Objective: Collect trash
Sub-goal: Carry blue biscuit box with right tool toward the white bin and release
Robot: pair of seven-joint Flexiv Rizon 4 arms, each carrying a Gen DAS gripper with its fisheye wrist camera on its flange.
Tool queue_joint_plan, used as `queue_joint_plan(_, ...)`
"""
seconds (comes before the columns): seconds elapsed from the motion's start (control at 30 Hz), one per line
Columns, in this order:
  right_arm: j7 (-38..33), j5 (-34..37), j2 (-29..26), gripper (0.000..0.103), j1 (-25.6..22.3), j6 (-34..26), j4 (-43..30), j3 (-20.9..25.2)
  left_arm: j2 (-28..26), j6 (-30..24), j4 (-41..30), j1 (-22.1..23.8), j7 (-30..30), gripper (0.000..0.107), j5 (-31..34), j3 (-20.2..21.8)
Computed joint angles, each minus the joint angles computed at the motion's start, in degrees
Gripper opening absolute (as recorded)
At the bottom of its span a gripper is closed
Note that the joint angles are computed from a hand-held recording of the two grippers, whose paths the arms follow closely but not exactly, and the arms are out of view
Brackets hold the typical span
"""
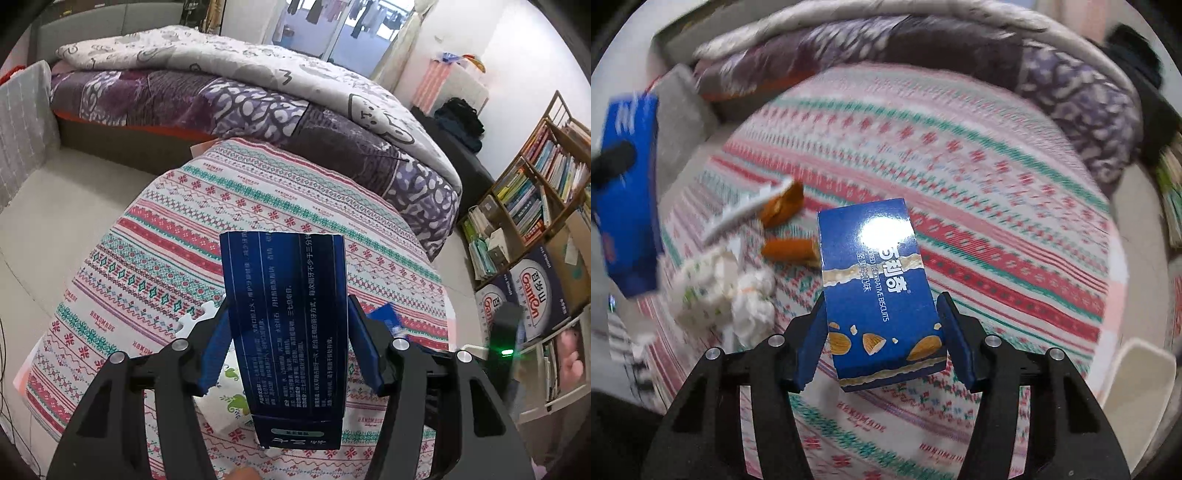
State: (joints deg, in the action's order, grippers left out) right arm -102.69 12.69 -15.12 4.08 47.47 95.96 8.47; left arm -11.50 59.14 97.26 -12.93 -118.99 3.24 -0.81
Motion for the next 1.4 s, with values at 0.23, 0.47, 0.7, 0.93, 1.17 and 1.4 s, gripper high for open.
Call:
queue_joint_plan(0.23, 8.07, 0.58, 3.97, 0.055, -0.32, 10.63, 5.28, -1.35, -1.35, -0.85, -3.42, -3.29, -6.30, 0.058, 9.64, 1.53)
queue_joint_plan(0.47, 14.86, -1.82, 5.24, 0.055, -0.99, 20.08, 10.06, -2.23, -3.47, -6.58, -9.50, -8.84, -17.52, 0.058, 25.04, 3.33)
queue_joint_plan(0.7, 17.18, -2.07, 6.20, 0.055, -3.29, 21.69, 10.84, -2.90, -6.30, -9.59, -13.94, -11.71, -19.87, 0.058, 30.54, 2.34)
queue_joint_plan(0.93, 17.03, -0.69, 6.62, 0.055, -5.61, 20.08, 10.30, -3.84, -8.88, -9.43, -17.28, -13.69, -19.79, 0.059, 30.07, 2.18)
queue_joint_plan(1.17, 19.38, -1.26, 6.95, 0.056, -7.71, 19.73, 10.24, -5.58, -11.97, -9.57, -20.60, -15.84, -18.14, 0.058, 28.36, 2.31)
queue_joint_plan(1.4, 22.29, -1.79, 6.88, 0.056, -10.30, 18.44, 10.09, -7.21, -14.70, -8.44, -23.19, -17.69, -15.31, 0.058, 26.16, 2.29)
